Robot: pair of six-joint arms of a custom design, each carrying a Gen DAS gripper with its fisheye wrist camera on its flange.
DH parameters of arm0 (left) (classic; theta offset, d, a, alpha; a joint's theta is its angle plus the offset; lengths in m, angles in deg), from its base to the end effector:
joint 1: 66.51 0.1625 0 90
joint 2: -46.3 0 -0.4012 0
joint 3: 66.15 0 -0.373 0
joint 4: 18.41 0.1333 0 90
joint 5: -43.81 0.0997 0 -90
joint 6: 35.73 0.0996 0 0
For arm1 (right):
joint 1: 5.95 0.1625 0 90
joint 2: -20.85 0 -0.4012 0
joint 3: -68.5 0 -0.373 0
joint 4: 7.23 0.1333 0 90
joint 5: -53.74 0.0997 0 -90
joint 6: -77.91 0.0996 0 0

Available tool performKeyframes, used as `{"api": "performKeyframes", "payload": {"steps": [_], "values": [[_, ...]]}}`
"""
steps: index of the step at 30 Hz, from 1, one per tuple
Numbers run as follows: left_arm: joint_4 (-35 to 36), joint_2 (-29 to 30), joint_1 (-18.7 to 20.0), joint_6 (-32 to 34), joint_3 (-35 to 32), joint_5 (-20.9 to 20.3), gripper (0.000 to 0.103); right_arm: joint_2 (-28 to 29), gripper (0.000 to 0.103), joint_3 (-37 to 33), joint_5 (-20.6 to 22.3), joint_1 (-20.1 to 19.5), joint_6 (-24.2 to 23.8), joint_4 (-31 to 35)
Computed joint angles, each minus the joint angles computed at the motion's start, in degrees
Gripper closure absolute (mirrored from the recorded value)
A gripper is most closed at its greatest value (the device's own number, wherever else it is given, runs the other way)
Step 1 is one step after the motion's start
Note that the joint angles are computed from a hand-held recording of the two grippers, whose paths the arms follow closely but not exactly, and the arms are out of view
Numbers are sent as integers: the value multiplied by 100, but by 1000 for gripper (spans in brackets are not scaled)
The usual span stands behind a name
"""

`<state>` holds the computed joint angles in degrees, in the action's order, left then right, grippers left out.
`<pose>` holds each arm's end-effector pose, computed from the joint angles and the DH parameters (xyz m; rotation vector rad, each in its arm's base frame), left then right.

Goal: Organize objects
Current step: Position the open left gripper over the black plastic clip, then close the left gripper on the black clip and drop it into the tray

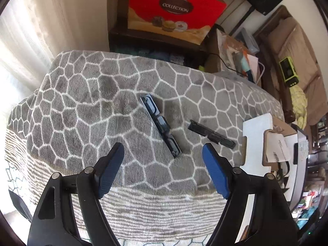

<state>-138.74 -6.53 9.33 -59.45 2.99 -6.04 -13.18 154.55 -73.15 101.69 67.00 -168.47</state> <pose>0.0165 -0.7421 0.3277 -0.3194 2.4752 -0.5857 0.2768 -0.6280 0.0506 0.4758 -2.4381 0.4678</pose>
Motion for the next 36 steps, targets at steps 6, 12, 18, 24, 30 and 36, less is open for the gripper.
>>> {"api": "performKeyframes", "payload": {"steps": [6, 12, 18, 24, 30, 36], "values": [[231, 404, 80, -273, -505, 113, 33, 7, 86, -4, -9, 8, 16, 10], [327, 679, 157, -411, -861, 178, 43, 5, 85, -1, -11, 5, 6, 2], [375, 756, 63, -299, -839, 760, 72, 2, 84, 4, -17, 1, -2, -4], [252, 606, 149, -260, -740, 538, 93, 1, 84, -1, -37, -7, -28, 4], [0, 387, 127, -46, -476, 230, 93, 2, 84, -5, -45, -12, -36, -1], [-330, 125, -94, 291, -124, -70, 93, 14, 84, -21, -56, -17, -55, -5]]}}
